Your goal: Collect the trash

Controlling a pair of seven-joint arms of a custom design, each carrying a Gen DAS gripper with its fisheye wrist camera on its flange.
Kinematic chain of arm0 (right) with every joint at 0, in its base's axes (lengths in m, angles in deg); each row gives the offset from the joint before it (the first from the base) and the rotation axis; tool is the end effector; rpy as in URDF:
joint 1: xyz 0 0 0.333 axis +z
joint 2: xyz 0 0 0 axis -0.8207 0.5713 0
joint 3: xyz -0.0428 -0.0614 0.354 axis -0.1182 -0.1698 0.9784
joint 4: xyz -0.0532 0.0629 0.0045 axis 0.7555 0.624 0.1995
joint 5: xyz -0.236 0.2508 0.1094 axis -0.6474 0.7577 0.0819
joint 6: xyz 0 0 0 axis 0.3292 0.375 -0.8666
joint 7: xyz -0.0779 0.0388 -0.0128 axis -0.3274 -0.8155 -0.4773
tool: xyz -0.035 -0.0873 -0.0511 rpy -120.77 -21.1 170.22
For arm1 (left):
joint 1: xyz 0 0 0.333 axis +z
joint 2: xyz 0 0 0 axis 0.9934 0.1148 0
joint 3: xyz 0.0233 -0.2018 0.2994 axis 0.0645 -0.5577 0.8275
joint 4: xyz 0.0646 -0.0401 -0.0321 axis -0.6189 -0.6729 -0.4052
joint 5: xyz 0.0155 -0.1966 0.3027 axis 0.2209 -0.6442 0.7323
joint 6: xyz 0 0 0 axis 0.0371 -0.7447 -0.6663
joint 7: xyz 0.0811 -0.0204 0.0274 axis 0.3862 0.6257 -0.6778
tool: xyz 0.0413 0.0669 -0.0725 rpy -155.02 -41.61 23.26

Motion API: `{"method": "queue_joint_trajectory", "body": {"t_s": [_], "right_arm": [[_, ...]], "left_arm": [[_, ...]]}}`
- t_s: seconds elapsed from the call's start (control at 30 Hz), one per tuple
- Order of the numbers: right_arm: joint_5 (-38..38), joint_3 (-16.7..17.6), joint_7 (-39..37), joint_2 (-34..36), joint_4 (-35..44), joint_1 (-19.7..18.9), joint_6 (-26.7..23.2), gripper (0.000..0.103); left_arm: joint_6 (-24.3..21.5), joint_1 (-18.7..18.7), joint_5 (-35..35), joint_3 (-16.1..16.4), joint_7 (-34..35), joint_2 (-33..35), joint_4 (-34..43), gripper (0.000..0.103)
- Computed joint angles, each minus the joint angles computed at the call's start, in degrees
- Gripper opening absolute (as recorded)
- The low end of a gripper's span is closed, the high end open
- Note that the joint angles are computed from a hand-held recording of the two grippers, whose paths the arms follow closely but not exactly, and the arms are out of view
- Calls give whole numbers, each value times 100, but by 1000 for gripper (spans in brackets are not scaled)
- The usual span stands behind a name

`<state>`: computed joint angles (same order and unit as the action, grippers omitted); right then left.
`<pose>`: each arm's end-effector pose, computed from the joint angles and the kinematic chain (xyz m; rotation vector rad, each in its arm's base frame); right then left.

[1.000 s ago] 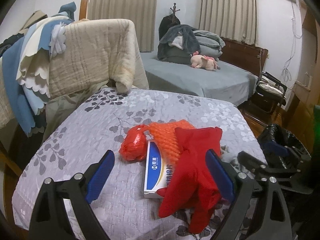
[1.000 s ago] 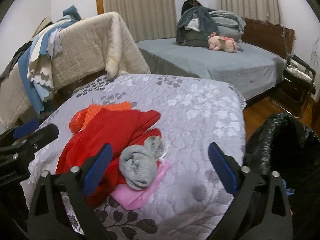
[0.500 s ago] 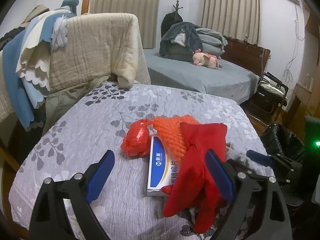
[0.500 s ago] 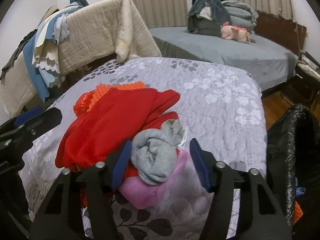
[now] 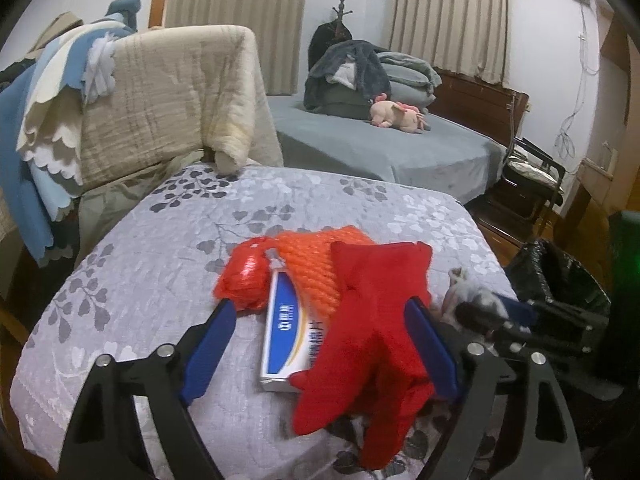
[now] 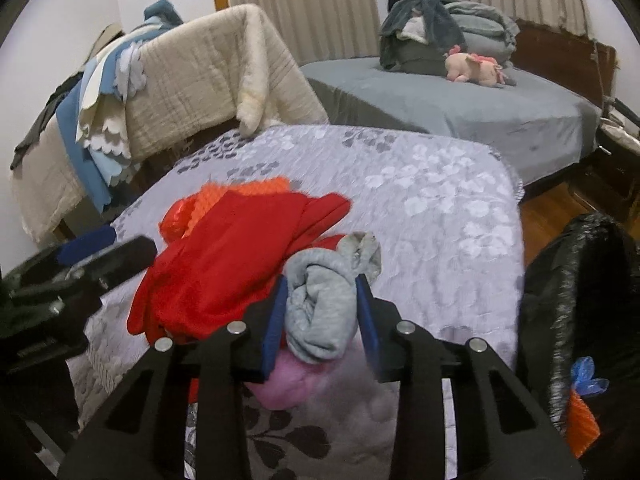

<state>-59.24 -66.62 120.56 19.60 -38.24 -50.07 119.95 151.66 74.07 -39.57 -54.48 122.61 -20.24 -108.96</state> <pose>0.5664 0.1077 0.4894 -1.7065 1.6267 -0.5936 0.5863 -0.1817 0.4832 -1.5558 1.9056 -1.0413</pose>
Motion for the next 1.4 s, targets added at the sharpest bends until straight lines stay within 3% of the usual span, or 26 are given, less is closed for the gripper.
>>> {"method": "queue_joint_trajectory", "body": {"t_s": [0.2,0.53,0.73,0.8,0.9,1.2,1.4], "right_arm": [[-155,-259,169,-58,-35,78,52,33],[-20,-8,14,-32,-39,-211,65,33],[-1,-27,-1,-15,-12,-195,29,33],[15,-39,-2,-3,5,-191,8,33],[68,-5,-54,3,14,-224,10,33],[390,299,-366,-62,16,-478,85,33],[344,75,-325,-85,19,-279,35,33]], "left_arm": [[-112,154,58,-295,126,170,215,68],[-377,83,56,-352,255,497,651,49],[-592,75,11,-389,323,662,881,27],[-611,226,-61,-568,404,692,898,18],[-567,176,-94,-500,377,675,870,9],[-369,454,-238,-818,520,445,700,7],[-570,223,-209,-568,442,418,746,7]]}}
